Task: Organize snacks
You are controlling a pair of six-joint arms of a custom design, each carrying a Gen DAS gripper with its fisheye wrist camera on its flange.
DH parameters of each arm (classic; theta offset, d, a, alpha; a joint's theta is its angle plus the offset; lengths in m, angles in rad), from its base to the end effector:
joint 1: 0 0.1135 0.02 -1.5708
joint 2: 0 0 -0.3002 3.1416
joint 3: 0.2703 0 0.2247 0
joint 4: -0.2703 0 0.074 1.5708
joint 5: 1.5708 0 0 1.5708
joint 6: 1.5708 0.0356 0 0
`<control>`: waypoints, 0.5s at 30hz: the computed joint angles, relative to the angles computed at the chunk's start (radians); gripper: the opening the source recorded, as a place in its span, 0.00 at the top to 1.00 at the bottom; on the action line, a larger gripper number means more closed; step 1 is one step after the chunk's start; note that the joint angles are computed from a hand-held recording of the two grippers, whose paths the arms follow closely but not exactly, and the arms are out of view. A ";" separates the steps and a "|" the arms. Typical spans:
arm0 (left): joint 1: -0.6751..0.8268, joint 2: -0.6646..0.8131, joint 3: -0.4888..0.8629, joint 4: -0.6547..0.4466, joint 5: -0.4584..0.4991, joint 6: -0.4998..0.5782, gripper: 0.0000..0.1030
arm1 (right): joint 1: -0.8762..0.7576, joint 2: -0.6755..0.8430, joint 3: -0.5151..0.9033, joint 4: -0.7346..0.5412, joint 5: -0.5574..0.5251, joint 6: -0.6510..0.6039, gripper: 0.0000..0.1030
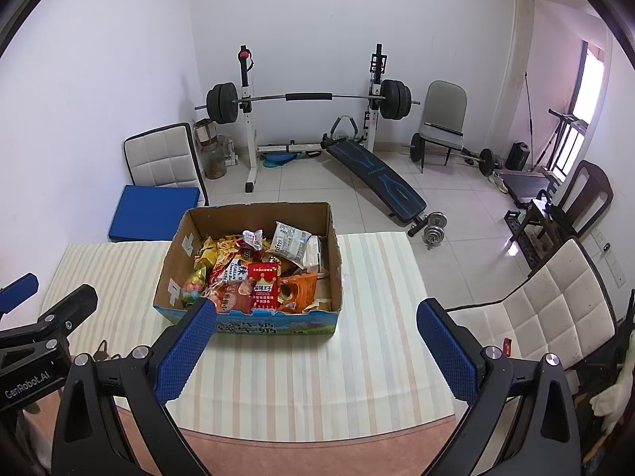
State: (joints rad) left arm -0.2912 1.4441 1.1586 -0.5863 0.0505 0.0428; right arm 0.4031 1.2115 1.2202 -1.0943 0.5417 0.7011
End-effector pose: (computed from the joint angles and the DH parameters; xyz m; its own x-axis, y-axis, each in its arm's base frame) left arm 0.2650 -0.0813 0.3240 -0.7190 0.2601 -0.6445 0.3489 0.9371 -0.0111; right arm 0.1720 0.0534 0.3640 -0.6959 0.3041 -0.6506 0.4371 0.8982 -0.0477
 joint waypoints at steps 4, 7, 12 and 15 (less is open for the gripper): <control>0.000 0.002 0.002 -0.002 0.002 0.001 0.00 | 0.001 0.000 0.000 -0.002 0.003 0.001 0.00; -0.001 0.001 0.006 -0.008 0.005 0.001 0.00 | 0.005 0.002 0.002 -0.005 0.005 0.004 0.00; 0.001 0.000 0.008 -0.014 0.007 0.002 0.00 | 0.007 0.003 0.001 -0.005 0.007 0.007 0.00; 0.000 -0.002 0.005 -0.008 0.003 0.001 0.00 | 0.008 0.003 -0.001 -0.004 0.009 0.007 0.00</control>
State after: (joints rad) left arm -0.2915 1.4426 1.1632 -0.5945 0.0536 0.0439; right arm 0.4116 1.2141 1.2187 -1.0981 0.5508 0.7085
